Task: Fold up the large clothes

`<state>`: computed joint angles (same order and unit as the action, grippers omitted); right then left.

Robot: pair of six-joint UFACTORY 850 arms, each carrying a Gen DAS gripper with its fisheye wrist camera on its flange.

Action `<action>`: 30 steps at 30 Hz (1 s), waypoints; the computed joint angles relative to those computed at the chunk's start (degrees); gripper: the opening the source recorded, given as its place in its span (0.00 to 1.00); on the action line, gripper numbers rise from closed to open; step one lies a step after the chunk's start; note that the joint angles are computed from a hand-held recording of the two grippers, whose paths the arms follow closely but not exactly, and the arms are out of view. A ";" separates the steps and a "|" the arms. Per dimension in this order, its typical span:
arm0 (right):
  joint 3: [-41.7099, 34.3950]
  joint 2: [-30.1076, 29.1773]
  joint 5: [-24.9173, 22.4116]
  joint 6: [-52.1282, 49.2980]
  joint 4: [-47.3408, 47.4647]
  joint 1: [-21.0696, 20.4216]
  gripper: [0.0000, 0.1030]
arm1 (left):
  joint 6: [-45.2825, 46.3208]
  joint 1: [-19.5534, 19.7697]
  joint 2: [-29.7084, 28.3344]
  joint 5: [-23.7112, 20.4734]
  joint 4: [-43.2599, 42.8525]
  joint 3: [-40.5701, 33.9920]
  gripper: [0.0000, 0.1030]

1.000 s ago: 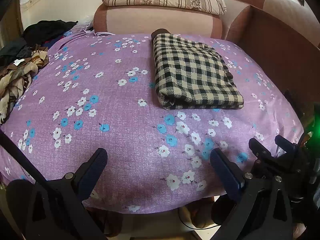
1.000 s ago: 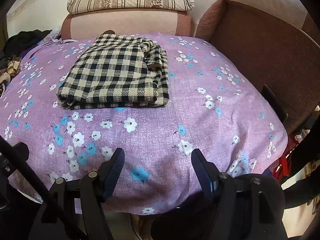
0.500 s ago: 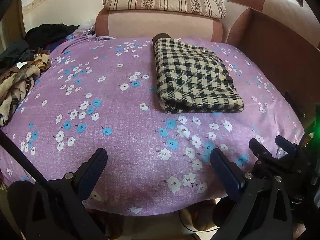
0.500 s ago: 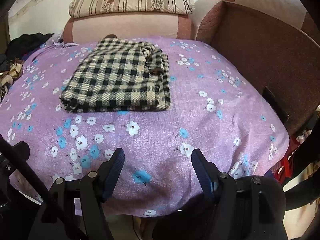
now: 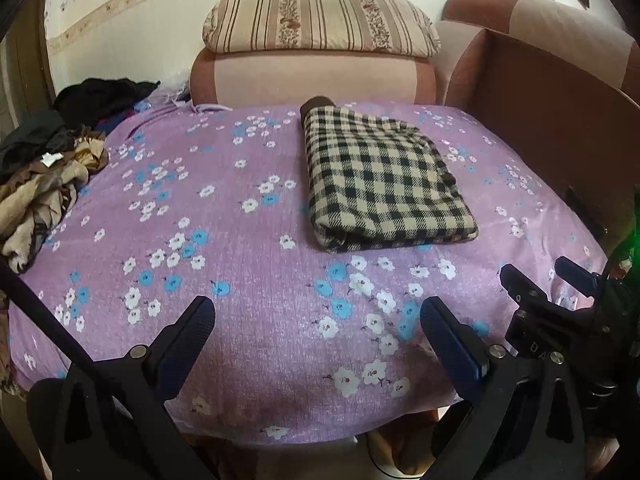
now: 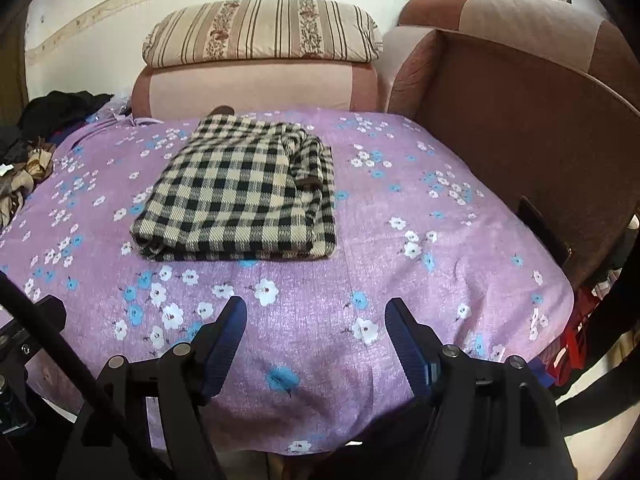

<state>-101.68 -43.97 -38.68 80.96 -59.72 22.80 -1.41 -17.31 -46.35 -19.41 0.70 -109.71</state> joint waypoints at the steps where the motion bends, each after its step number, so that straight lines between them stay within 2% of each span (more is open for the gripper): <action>1: 0.18 0.16 0.01 0.63 -0.97 0.10 0.74 | -0.45 -0.10 0.40 0.68 0.77 0.59 0.99; 12: 1.58 1.38 -0.96 5.31 -8.24 1.07 0.75 | -3.41 -0.66 3.41 6.20 5.27 4.68 0.99; 19: 3.01 2.60 -0.64 8.73 -11.16 1.20 0.76 | 1.09 -0.61 4.16 7.55 1.16 5.62 0.99; 23: 2.78 2.61 -0.75 9.17 -12.32 1.25 0.78 | 5.56 -0.46 3.77 7.04 -3.43 4.96 0.99; 30: 0.54 1.29 0.75 7.37 -11.77 1.19 0.78 | 1.73 0.07 1.23 2.98 -1.53 1.12 0.99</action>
